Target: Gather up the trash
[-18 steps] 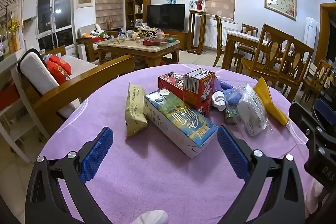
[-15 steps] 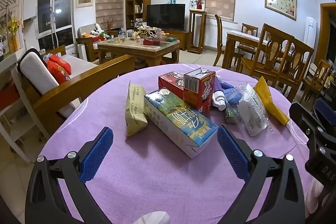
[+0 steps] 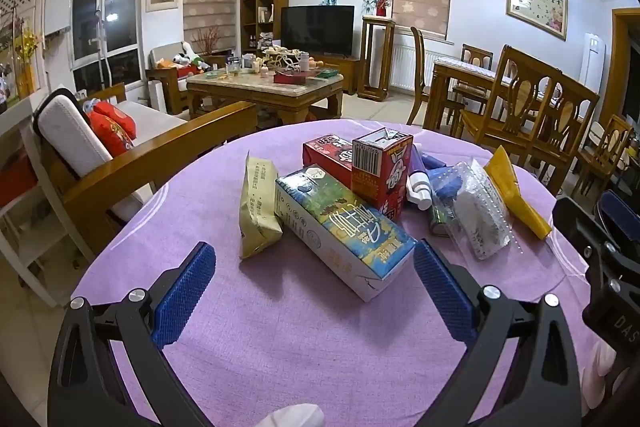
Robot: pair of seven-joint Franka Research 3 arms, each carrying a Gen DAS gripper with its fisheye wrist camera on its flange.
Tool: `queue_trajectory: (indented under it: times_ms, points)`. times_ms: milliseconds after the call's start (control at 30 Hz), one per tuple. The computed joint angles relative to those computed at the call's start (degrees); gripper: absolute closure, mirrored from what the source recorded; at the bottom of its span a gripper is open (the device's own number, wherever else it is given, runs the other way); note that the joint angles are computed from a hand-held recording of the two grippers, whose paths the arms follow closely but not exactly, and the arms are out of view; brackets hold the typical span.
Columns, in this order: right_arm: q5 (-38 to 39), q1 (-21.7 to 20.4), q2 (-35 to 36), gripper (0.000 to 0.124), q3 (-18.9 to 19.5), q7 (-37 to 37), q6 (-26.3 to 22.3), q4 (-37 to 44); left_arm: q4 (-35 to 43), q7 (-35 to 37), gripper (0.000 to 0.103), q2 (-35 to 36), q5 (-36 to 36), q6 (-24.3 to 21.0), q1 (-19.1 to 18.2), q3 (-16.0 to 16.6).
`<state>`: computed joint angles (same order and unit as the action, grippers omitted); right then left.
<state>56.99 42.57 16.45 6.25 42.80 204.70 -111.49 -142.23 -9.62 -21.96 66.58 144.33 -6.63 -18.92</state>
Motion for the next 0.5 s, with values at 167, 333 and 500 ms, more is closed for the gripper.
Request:
queue_trajectory:
  times_ms: [167,333,500]
  points:
    - [0.07,0.04,-0.04,0.025,-0.09,0.06,-0.17,-0.01,0.03,0.08,0.005,0.04,-0.11,0.00,-0.06,0.06]
    - [0.50,0.24,-0.07,0.025,-0.28,-0.22,-0.39,0.08,0.01,-0.08,0.005,0.18,0.16,0.24,0.08,0.18]
    - [0.75,0.34,-0.07,0.025,-0.36,-0.43,-0.46,0.14,0.00,-0.08,0.005,0.18,0.10,0.34,0.10,0.21]
